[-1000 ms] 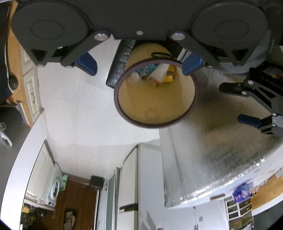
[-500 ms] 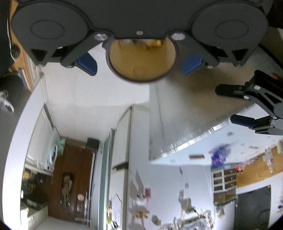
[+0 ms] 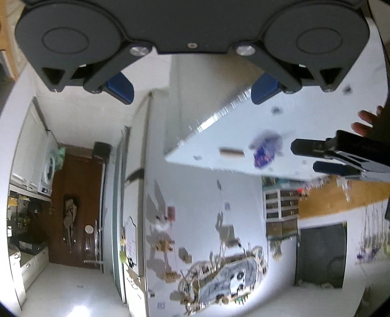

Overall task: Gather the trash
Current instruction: 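Move the left gripper to the blue floral bag while the right gripper approaches the tan cardboard wedge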

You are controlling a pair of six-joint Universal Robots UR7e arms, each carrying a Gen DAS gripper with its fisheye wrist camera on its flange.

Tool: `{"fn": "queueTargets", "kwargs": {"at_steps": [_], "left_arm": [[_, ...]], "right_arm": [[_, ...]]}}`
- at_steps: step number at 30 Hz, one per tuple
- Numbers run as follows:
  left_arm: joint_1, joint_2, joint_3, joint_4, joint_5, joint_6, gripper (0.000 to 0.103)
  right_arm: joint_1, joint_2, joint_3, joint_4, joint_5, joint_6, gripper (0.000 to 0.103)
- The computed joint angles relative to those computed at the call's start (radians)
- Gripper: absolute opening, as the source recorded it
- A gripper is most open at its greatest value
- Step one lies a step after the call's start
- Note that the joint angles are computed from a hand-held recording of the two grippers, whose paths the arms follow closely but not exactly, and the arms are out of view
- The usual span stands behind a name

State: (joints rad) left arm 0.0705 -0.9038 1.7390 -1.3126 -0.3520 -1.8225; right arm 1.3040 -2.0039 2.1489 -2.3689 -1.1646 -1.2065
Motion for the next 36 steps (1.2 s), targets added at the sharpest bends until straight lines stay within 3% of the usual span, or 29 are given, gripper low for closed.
{"fn": "queueTargets", "kwargs": {"at_steps": [5,12,20,26,29,31,36], "left_arm": [[0.032,-0.057,-0.031,0.274,0.056,-0.224,0.103],[0.127,-0.101,-0.057,0.435,0.111,-0.363,0.103],[0.243,-0.175,0.081,0.163,0.102,-0.216,0.103],[0.267,-0.216,0.148,0.120,0.093,-0.236,0.097],[0.288,-0.224,0.169,0.078,0.078,-0.202,0.089],[0.296,-0.216,0.161,0.115,0.068,-0.222,0.085],[0.297,-0.231,0.196,0.033,0.072,-0.162,0.083]], "right_arm": [[0.090,0.078,0.015,-0.115,0.019,0.108,0.103],[0.207,0.227,0.003,-0.273,0.005,0.202,0.103],[0.308,0.408,-0.042,-0.405,-0.044,0.209,0.103],[0.361,0.543,-0.098,-0.490,-0.098,0.175,0.103],[0.403,0.623,-0.109,-0.645,-0.175,0.128,0.103],[0.415,0.658,-0.147,-0.604,-0.175,0.099,0.100],[0.446,0.748,-0.250,-0.477,-0.202,0.072,0.091]]}}
